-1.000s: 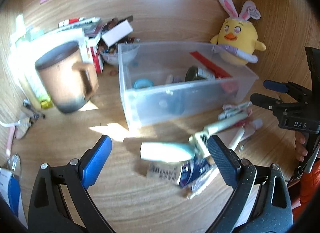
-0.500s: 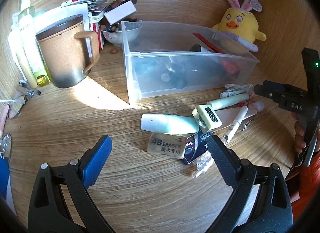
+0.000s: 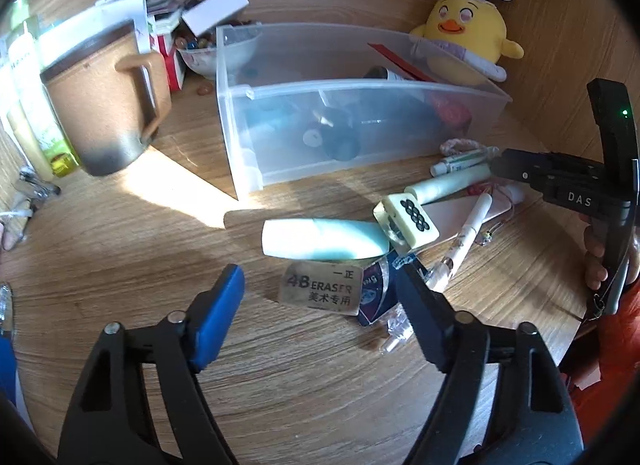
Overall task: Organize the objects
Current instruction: 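Grasp the beige eraser with left gripper while right gripper grasps pink-white braided hair band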
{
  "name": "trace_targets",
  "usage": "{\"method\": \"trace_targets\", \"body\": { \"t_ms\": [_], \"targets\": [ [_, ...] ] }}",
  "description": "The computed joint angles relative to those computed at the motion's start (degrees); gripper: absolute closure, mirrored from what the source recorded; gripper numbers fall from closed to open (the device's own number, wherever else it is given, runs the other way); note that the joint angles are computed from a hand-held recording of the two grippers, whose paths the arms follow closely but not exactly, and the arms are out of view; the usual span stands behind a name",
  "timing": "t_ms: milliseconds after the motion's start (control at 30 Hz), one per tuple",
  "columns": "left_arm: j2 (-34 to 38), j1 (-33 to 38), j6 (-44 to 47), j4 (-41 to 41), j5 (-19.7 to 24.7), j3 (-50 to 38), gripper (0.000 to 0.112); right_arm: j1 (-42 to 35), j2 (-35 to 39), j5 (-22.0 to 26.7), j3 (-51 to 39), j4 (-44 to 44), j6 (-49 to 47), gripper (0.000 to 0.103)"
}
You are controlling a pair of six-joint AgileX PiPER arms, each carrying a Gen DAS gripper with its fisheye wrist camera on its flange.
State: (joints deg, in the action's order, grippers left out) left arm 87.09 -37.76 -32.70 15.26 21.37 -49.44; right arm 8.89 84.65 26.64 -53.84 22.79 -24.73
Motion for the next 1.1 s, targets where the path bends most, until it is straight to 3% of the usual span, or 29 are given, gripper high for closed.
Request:
{"method": "trace_targets", "body": {
  "t_ms": [133,300,500,733,800,867,1100],
  "targets": [
    [-0.4,-0.4,-0.1,0.6,-0.9,0.9,0.048,-0.7,0.7,1.2,-0.3,2.0,-2.3,0.078],
    [-1.1,0.7,4.3,-3.8,-2.4,1.6,0.069,-1.5,1.3,1.6,-0.6,5.2,-5.4,0.091],
    [-2.2,-0.5,-4.4,4.4,-2.0,2.9,0.071,-1.2,-0.3,-0.4,0.6,3.8,-4.2,0.095],
    [-4.6,-1.5,-11.0,10.4,-1.6,4.2,0.071,-0.4,-1.1,0.6,0.4,-1.9,0.5,0.094],
    [-5.0,-1.8,-12.3,11.5,-1.6,4.2,0.071,0.7,-1.0,0.4,0.3,-5.5,3.7,0.087],
    [-5.4,-2.2,-13.6,12.8,-1.4,4.1,0.071,1.5,-0.8,-0.5,0.3,-7.7,5.8,0.068],
    [-6.1,-2.8,-17.8,16.2,-1.9,3.2,0.071,0.7,1.6,-0.4,-2.1,-3.4,2.0,0.066]
  ]
}}
